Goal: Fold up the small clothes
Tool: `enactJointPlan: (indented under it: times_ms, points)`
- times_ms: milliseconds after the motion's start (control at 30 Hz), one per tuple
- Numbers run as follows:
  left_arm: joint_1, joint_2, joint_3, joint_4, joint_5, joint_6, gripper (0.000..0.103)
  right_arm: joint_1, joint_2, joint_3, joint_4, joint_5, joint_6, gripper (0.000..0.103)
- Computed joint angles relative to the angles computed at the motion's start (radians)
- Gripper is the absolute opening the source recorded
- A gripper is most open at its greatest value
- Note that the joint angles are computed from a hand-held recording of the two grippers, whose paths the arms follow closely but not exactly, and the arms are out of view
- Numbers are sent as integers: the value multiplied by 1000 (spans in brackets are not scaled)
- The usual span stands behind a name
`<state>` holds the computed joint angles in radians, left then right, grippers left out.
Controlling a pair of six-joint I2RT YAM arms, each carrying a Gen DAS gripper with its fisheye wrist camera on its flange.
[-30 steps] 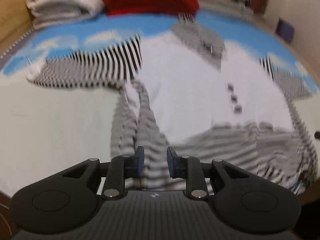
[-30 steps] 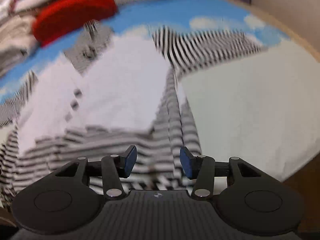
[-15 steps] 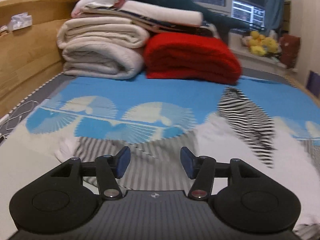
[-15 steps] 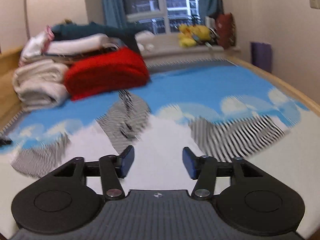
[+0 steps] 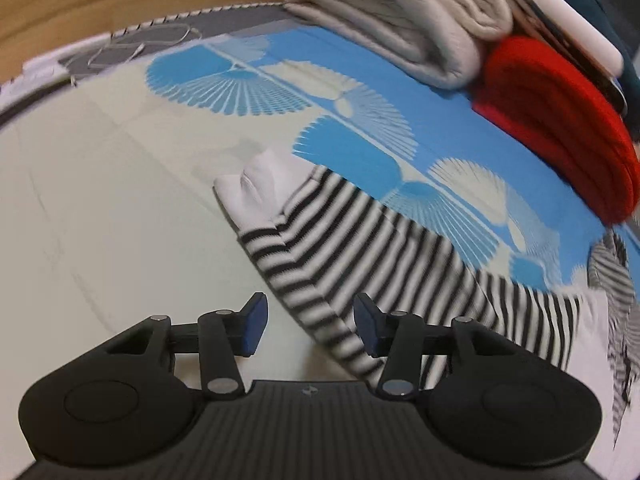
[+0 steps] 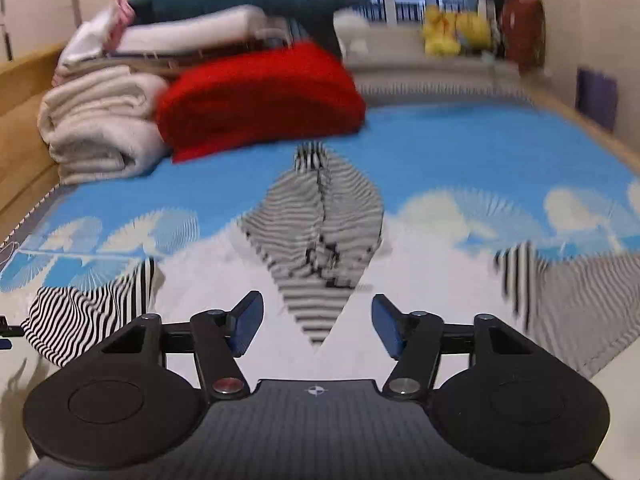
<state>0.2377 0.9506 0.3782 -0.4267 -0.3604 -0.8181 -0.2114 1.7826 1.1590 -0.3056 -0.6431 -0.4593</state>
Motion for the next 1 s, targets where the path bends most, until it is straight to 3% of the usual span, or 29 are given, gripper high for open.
enactJointPlan:
  times_ms: [67, 200, 267, 300, 333, 367, 400, 500, 600, 700, 767, 867, 900, 1000]
  points:
    - [62, 33, -22, 61, 20, 34, 57, 19, 46, 52, -46, -6, -10, 55]
    - [207, 146, -40, 165, 122, 57, 57, 48, 107, 95, 7, 31, -10, 46]
    - [196, 179, -46, 202, 96, 42, 57, 45, 158, 168, -52, 51, 4, 42]
    - [175, 197, -32, 197, 71, 43, 50, 42, 177, 194, -77, 51, 15, 41]
    - [156, 206, -22, 195, 64, 51, 16, 38, 193, 218, -94, 52, 28, 41]
    - [147, 209, -13, 192, 80, 55, 1, 35, 207, 237, -99, 56, 36, 41]
    - [118, 202, -1, 174, 58, 29, 1, 35, 218, 246, -89, 64, 42, 41]
    - [-82, 168, 88, 36, -154, -73, 0, 26, 232, 272, -83, 75, 69, 40]
    - [-371, 138, 219, -102, -363, -181, 0, 8, 218, 271, -73, 78, 100, 35]
    - [-666, 208, 351, -106, -491, -268, 0, -19, 193, 251, -50, 77, 135, 26]
    - [-829, 307, 410, 40, -479, -219, 1, -43, 175, 234, -44, 69, 155, 24]
    - [-918, 459, 455, 298, -183, -111, 5, -86, 149, 197, -48, 57, 172, 23]
    - [-944, 504, 482, 315, -153, -116, 5, -96, 146, 191, -54, 55, 172, 23]
    - [-1000, 551, 521, 281, -220, -225, 17, -131, 143, 172, -84, 47, 178, 24]
